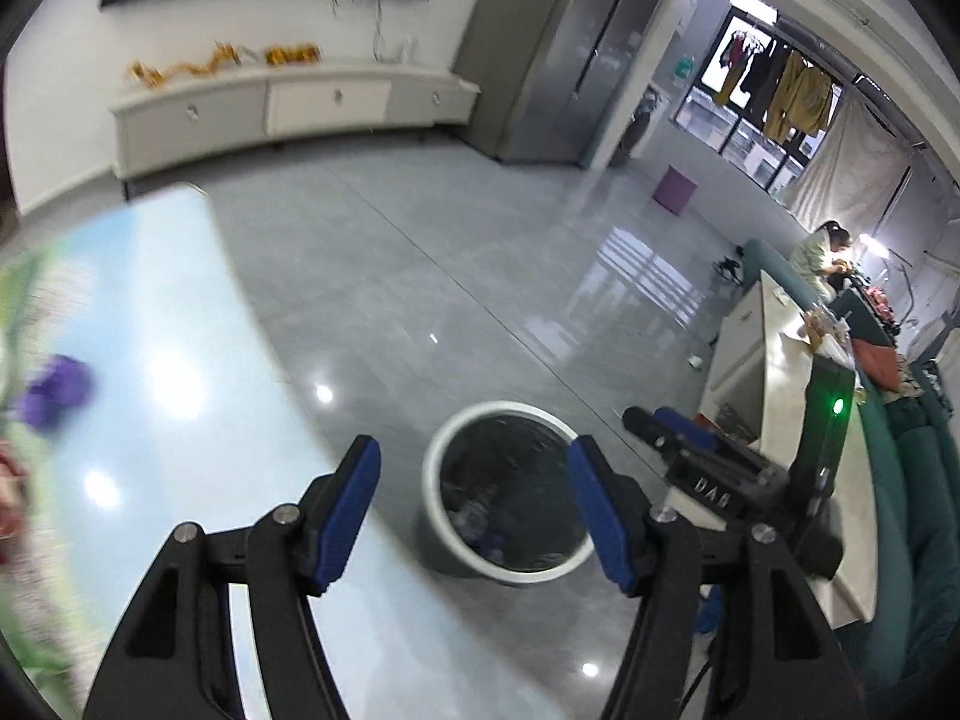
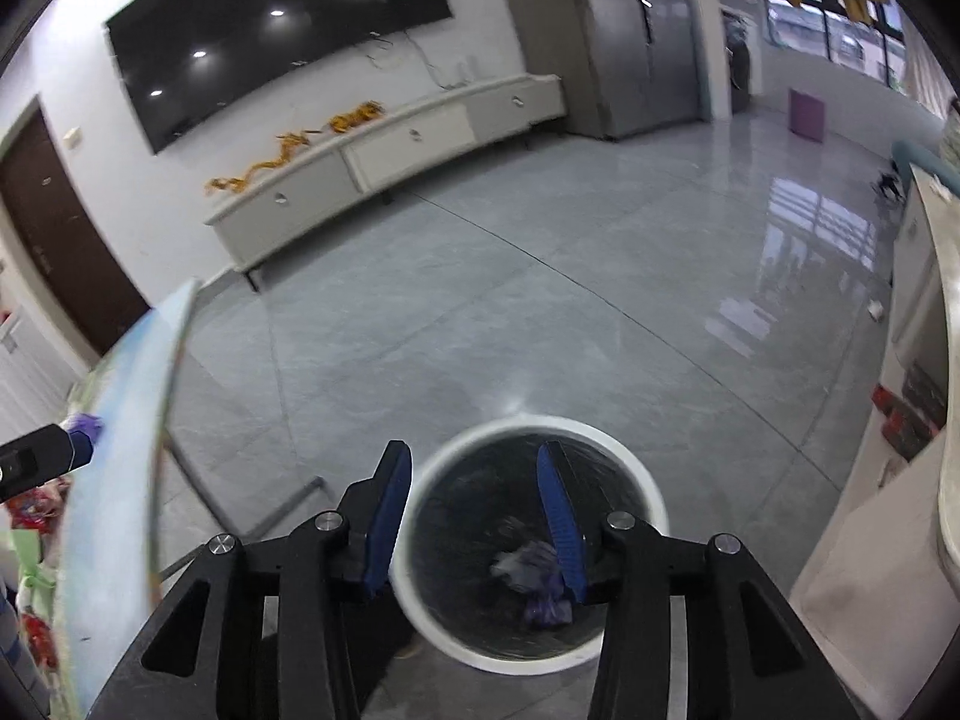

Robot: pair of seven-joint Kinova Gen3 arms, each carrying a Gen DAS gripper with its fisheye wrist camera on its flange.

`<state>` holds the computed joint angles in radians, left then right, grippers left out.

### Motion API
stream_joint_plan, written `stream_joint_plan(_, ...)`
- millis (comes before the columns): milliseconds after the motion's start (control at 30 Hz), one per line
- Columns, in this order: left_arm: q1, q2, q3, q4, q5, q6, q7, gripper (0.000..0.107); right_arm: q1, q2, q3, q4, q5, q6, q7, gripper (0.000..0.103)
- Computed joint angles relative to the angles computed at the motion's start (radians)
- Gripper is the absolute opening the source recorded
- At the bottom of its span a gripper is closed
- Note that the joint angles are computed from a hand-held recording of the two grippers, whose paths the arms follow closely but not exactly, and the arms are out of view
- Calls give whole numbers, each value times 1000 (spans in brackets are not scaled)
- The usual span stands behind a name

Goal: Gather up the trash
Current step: 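Drop the purple bag and printed paper bag into the round bin with both grippers, then grasp the clear-and-red plastic wrapper with the left gripper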

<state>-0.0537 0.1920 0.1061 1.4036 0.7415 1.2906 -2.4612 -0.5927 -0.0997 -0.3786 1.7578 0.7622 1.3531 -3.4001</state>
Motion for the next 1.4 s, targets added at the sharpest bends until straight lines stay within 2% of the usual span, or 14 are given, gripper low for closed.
stream_joint_plan(167, -148, -71, -92, 49, 93, 51, -141, 63, -69, 74, -26, -153, 107, 67, 82, 41)
stream_joint_plan(333, -296, -72, -184, 53, 155, 108, -223, 63, -162, 147, 1, -285, 189, 88, 169, 41)
stream_joint_plan(500, -445, -49, -248, 47, 179, 121, -287, 63, -232, 210, 45, -392, 218, 25, 268, 41)
stream_joint_plan(767, -596, 25, -252, 11, 128, 98, -300, 63, -295, 315, 127, -509, 162, -97, 397, 41)
stream_joint_plan(900, -621, 47, -234, 20, 78, 107, -330, 63, -316, 347, 169, -529, 121, -140, 431, 42)
stream_joint_plan(1200, -570, 49, -204, 61, -23, 61, -329, 62, -346, 351, 226, -497, 67, -193, 432, 42)
stream_joint_plan(1400, -555, 57, -197, 71, -58, 51, -335, 54, -324, 344, 229, -463, 40, -231, 420, 42)
